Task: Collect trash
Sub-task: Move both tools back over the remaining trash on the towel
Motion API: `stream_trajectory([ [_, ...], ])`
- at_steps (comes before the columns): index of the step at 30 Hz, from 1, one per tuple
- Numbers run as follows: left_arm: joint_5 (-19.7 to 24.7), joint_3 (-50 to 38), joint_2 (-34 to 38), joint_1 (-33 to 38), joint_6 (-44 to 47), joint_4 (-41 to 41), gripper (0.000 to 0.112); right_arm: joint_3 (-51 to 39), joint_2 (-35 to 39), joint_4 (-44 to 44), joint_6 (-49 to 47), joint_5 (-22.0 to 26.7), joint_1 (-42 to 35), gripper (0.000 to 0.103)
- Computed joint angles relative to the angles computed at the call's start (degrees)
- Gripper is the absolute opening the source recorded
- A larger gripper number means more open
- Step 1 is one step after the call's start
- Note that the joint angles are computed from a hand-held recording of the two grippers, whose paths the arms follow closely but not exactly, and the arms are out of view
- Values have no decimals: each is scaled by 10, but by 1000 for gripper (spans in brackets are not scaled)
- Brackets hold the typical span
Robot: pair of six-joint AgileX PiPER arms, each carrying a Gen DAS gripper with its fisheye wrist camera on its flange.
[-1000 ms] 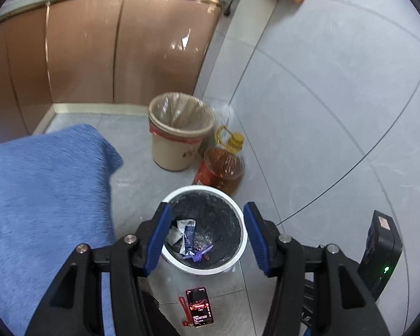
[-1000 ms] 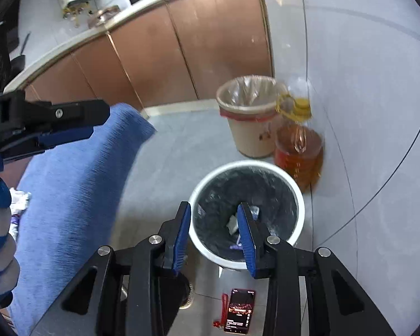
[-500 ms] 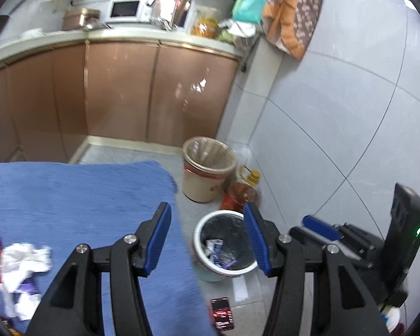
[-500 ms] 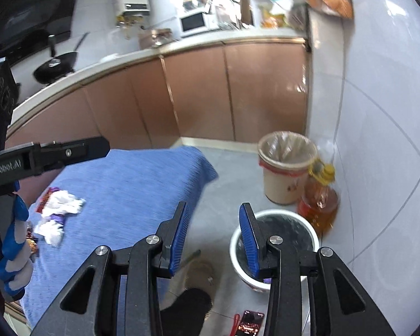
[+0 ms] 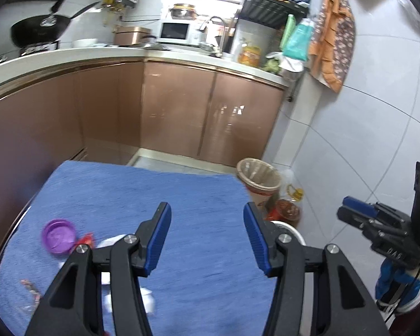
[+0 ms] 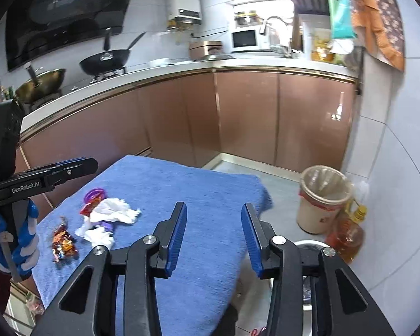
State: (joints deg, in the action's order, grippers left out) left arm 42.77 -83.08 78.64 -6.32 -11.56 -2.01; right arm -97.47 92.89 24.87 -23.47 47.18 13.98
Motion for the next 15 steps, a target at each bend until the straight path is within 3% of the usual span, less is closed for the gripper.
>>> stream_trajectory([
  [10,10,105,-14,237,234,-184,52,-114,119,-27,27,31,95,40],
  [15,13,127,18,272,287,-210,52,-216,221,-29,37,68,138,40],
])
